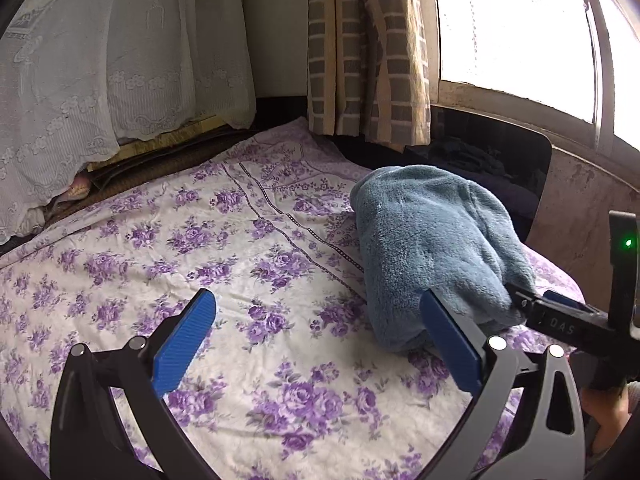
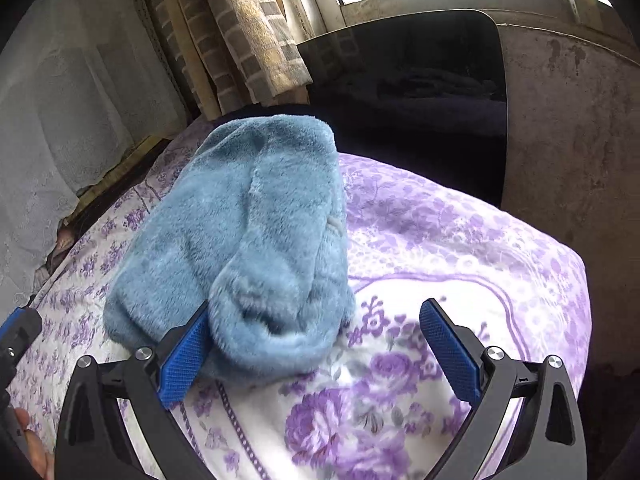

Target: Fold small clothes

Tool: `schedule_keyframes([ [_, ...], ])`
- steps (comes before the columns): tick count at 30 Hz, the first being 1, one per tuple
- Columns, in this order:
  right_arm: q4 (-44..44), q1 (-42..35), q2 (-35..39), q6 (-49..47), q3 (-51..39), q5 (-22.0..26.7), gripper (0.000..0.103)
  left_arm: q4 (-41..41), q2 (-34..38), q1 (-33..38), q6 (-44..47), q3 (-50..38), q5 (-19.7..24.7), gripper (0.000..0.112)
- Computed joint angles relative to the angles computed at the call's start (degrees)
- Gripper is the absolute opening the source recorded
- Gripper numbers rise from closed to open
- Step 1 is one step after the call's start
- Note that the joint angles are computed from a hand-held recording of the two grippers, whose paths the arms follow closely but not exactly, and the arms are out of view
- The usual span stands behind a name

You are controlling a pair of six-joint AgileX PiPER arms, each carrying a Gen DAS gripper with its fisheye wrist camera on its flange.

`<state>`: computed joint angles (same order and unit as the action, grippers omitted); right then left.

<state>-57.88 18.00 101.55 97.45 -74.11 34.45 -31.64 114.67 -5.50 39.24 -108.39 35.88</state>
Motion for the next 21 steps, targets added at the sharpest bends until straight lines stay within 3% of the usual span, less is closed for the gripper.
schedule_keyframes([
  [6,-4.5,7.1,-2.7,5.4,3.2,4.9,0.1,-2.9,-5.2,1.4,3.2,6.2,1.6,0.099],
  [14,-3.9,17.8,-0.9,-3.1,-3.6,22.1,0.1,-3.9,-13.1,1.2,4.7,16.5,-2.3,0.099],
  [18,-4.2,19.2,-4.1,-1.6,-1.7,22.8,0.1,1.4,-16.5,-0.2,1.1,20.9,-6.4,0.099],
  [21,-4.0,20.2,-6.4,-0.8,0.3,23.5,0.1,-0.3,-18.7,-0.1,3.1,23.9,-7.1,0.099],
])
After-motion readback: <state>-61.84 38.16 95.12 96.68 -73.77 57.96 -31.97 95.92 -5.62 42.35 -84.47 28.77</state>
